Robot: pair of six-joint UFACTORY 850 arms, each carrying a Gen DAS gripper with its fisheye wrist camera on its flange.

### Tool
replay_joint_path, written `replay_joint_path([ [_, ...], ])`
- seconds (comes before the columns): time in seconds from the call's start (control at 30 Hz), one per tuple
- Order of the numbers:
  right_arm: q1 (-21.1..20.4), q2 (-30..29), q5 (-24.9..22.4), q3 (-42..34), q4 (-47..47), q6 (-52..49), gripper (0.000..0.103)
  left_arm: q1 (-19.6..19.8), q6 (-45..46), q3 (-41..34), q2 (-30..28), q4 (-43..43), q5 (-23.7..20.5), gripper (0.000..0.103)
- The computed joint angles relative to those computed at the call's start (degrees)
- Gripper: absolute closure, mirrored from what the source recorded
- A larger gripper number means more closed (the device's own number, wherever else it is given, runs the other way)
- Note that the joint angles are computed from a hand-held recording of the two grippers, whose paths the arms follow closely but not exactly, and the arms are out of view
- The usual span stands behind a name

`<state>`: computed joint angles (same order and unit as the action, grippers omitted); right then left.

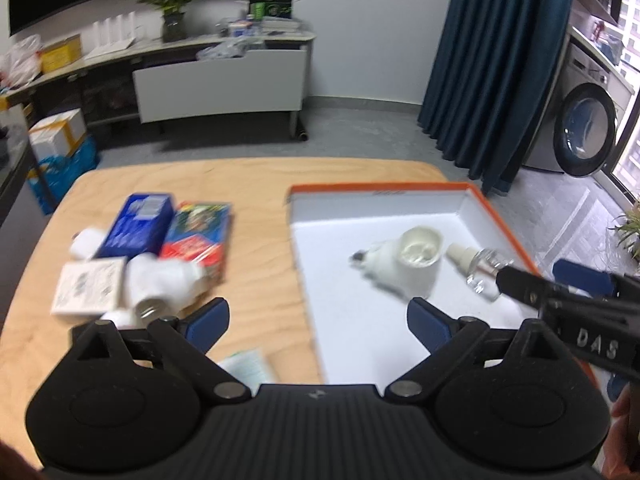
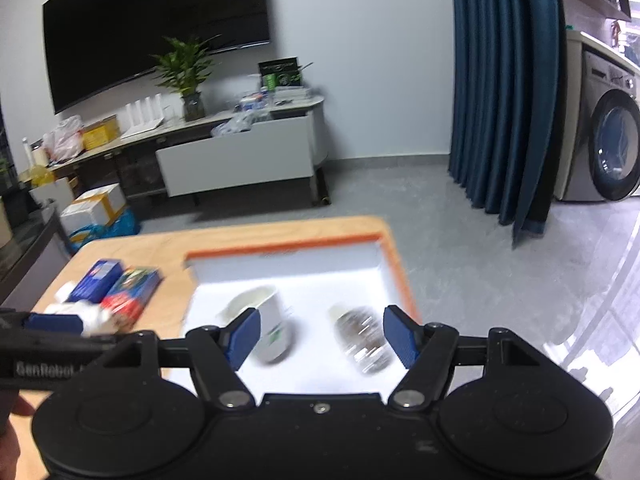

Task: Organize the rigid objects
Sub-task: 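Open both tools to release the diffuser and bottle in the lid, then grasp the black charger with the left tool while the right tool grasps the teal box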

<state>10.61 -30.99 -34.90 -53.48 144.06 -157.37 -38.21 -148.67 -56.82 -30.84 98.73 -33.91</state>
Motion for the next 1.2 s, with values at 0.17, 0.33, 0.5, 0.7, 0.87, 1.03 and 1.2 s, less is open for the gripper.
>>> replay_joint_path([
  [0.17,2.9,2.1,-0.1,4.1,-1.6,-0.6,0.022,-0.2,-4.9,7.8,4.6,1.0,-2.0,0.005],
  [0.33,6.3,3.4,-0.1,7.4,-2.2,-2.1,0.022,0.2,-11.0,15.9,8.9,1.9,-3.7,0.005],
  [0.5,9.8,3.9,0.2,10.2,-2.2,-4.2,0.022,1.5,-15.5,22.2,11.6,1.6,-4.6,0.005],
  [0.7,12.1,3.6,0.7,10.9,-2.5,-4.7,0.022,5.2,-19.9,25.3,11.6,4.8,-2.9,0.005],
  [0.87,12.9,3.0,1.1,10.4,-3.3,-4.9,0.022,8.2,-24.8,25.3,9.9,10.2,-1.4,0.005],
  [1.03,12.8,1.9,0.8,9.5,-4.4,-3.7,0.022,9.2,-23.7,22.5,7.4,12.1,-1.0,0.004],
  [1.2,12.2,1.5,0.1,9.1,-6.6,-1.8,0.022,10.2,-23.3,20.2,5.2,13.9,-1.2,0.006],
])
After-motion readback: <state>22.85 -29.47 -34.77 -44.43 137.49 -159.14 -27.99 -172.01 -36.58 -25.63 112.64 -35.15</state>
